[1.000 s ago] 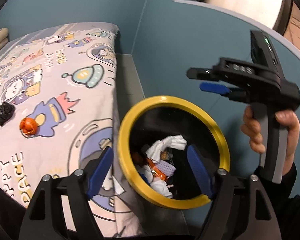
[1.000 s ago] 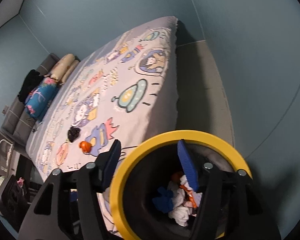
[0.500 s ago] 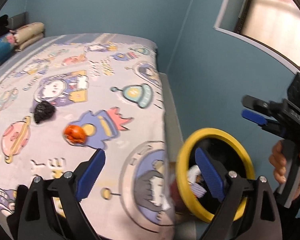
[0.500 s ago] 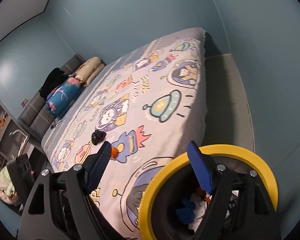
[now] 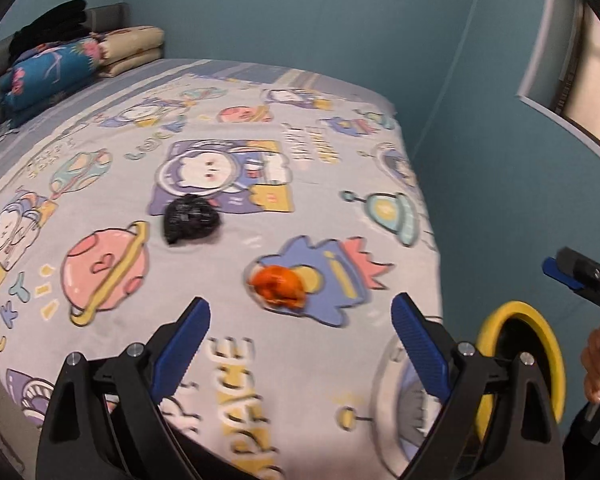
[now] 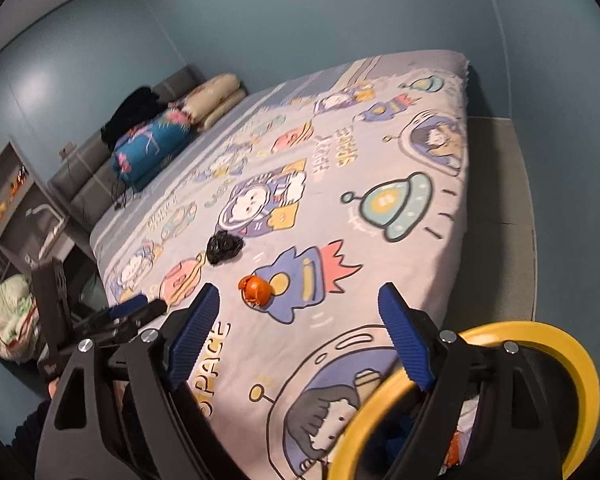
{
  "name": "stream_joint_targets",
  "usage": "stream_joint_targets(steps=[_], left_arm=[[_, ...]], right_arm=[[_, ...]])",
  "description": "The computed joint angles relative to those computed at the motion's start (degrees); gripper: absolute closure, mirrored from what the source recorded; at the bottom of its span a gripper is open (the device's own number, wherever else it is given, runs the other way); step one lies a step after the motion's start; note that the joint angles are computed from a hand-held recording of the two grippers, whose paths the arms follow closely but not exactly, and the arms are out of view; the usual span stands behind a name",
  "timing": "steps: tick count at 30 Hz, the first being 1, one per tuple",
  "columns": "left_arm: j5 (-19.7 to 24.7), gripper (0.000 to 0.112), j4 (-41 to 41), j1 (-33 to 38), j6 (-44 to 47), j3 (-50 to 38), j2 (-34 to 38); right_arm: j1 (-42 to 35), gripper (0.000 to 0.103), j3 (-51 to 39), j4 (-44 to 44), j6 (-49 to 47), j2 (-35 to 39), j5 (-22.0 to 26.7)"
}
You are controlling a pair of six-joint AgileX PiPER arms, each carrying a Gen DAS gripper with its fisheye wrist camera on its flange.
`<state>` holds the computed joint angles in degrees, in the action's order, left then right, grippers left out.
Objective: Collect trash
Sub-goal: 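Move both open tools back toward the black bag and remaining orange, then grasp the black plastic bag with the left tool while the right tool grasps the orange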
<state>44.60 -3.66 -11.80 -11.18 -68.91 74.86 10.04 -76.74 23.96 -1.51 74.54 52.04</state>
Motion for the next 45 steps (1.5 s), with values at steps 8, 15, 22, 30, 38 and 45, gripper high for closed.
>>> stream_joint_targets(steps=[8, 15, 22, 30, 38, 45], left_arm=[[-0.8, 0.024, -5.48, 10.14, 8.5, -2.6, 6.74], [-1.53, 0.024, -6.1, 14.96, 10.7, -7.84, 15.92], [-0.81, 0.024, -9.79, 18.77, 12.11, -14.66, 24.87], [1.83, 0.024, -10.75, 19.9, 11.69, -24.99, 34.9], [4.21, 0.024, -10.59, 19.62, 10.66, -32.98, 41.69], [5.25, 0.027, -12.63, 19.48, 11.78, -36.85, 45.32]], right_arm=[[9.75, 0.025, -6.68, -7.22, 4.54, 10.72, -1.65], [14.96, 0.025, -14.41, -11.13, 5.53, 21.67, 0.23], [18.9, 0.025, -24.53, -14.17, 5.44, 31.9, 4.68], [23.47, 0.025, -36.6, -18.73, 5.48, 42.1, 9.39], [25.6, 0.025, -48.36, -22.64, 7.61, 51.31, 13.39], [26.5, 0.03, -55.57, -26.78, 8.84, 57.08, 16.54]])
